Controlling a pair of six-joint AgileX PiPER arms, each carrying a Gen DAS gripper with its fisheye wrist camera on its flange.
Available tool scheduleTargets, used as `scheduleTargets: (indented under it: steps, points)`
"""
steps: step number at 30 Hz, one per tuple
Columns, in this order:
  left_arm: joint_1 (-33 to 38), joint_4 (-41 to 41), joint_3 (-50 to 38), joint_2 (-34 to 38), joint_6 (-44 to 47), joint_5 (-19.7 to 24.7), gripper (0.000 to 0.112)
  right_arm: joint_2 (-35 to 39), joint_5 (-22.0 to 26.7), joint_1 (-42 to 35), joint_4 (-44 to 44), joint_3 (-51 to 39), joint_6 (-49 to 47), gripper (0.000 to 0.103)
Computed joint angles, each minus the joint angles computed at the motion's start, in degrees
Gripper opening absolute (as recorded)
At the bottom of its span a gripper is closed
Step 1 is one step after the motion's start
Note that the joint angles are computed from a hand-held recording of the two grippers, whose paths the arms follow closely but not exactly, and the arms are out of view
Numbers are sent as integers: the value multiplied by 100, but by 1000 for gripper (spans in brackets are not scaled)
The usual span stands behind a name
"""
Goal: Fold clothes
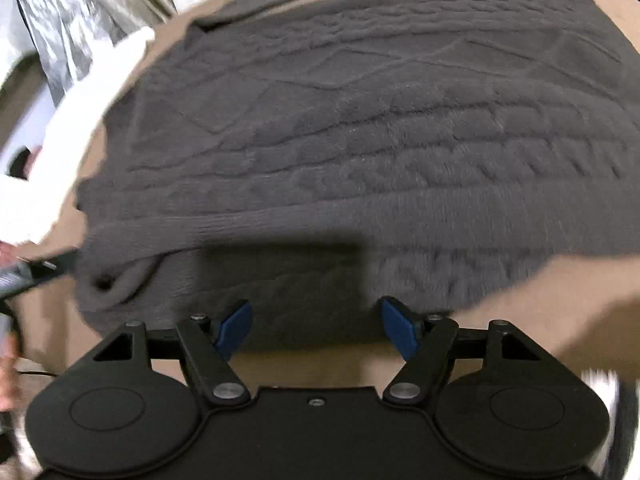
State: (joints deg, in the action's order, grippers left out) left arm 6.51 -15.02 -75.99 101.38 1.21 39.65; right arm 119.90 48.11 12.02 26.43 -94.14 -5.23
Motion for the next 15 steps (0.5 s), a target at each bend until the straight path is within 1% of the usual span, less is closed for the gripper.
scheduleTargets:
  steps: [1, 2, 4, 6, 7, 8, 9, 10, 11, 12, 13, 15]
  points:
    - [-46, 62, -84, 120, -180, 213, 80, -100, -11, -33, 151, 163, -25, 81]
    - [-81, 131, -120, 184, -373, 363, 81, -27, 184, -32, 168, 102, 55, 81]
    - [-150, 257, -38, 144, -583, 306, 81, 127, 554, -27, 205, -28, 210, 81]
    - [-169, 302, -4, 68, -594, 270, 81, 128, 385, 28, 163, 89, 286, 81]
    - [-149, 278, 14, 36, -584, 249, 82, 129, 184, 28, 198, 182, 363, 82]
    - [-116, 231, 6, 47, -589, 261, 83, 117, -78, -19, 390, 319, 428, 85]
    - [-78, 162, -35, 99, -575, 313, 83, 73, -511, -99, 811, 563, 436, 91]
    - [-44, 108, -81, 156, -570, 366, 83, 2, -994, -165, 1384, 889, 221, 93]
    - [-22, 103, -120, 199, -584, 411, 83, -36, -1378, -189, 1774, 1084, 172, 94]
    - [-31, 173, -99, 172, -627, 386, 83, -18, -1565, -174, 1934, 1131, 64, 91]
    - [-87, 323, -32, 115, -697, 252, 83, 0, -1665, -112, 1866, 1112, -102, 85]
    - [-243, 717, 137, -70, -830, -101, 83, -137, -2046, 107, 1361, 1248, -294, 27]
